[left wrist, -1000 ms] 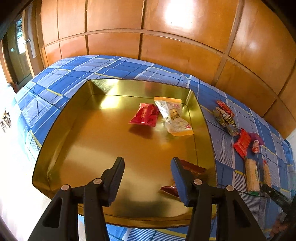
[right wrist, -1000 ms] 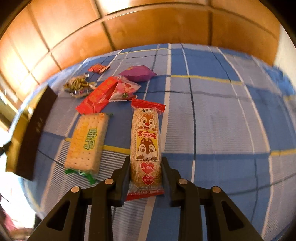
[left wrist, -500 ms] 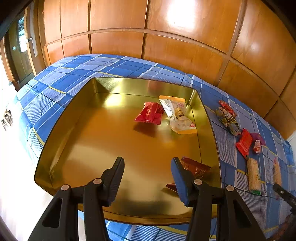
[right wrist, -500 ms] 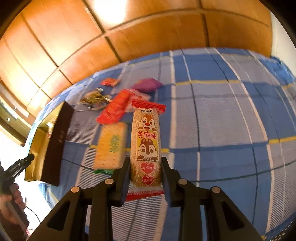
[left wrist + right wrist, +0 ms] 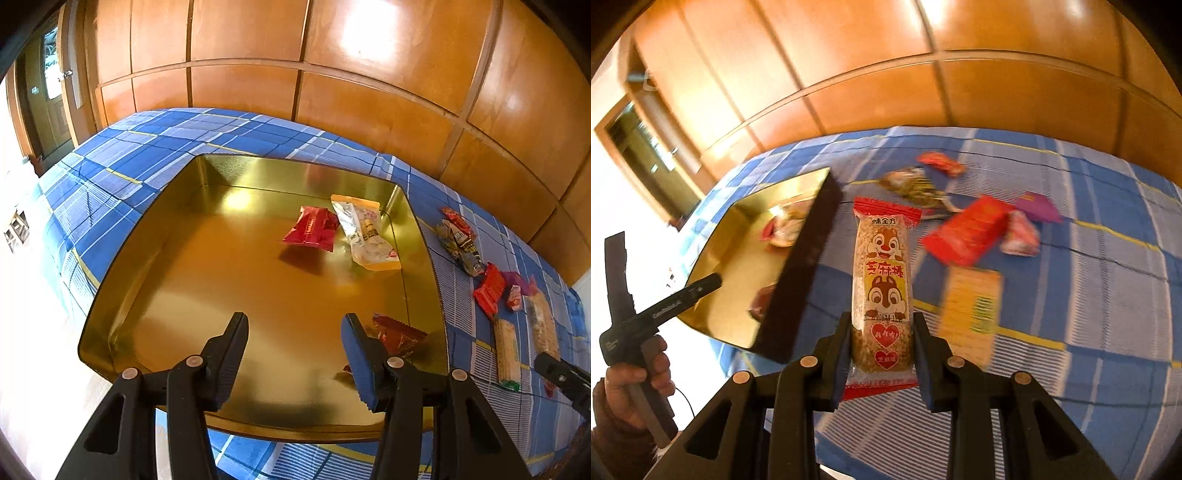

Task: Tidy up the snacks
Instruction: 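Carry the chipmunk snack bar over the gold tray and open the right tool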

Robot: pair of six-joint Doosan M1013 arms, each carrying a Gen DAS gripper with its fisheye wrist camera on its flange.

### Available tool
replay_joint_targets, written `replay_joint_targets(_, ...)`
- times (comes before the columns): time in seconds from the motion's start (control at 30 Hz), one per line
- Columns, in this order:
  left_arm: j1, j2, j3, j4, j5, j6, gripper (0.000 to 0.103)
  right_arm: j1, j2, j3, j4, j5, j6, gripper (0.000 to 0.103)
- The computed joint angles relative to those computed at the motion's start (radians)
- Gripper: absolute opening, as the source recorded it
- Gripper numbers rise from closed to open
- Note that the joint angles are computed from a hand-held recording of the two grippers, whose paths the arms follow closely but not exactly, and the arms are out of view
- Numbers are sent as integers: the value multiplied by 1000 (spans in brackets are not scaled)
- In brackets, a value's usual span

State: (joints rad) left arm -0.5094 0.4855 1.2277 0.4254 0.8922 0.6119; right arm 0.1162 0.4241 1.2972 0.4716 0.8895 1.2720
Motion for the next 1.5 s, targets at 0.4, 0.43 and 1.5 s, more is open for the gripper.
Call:
replay_joint_targets(0.4,6,-11,24,18,0,-39,53,63,62,-106,16,98,-29,30)
replay_joint_targets(0.43,6,-12,26,21,0,-43,53,66,67,-114,14,103,-26,30)
replay_joint_targets(1.5,14,-27,54,42,5,-71,53,149,177,-268,-91,150,91,32)
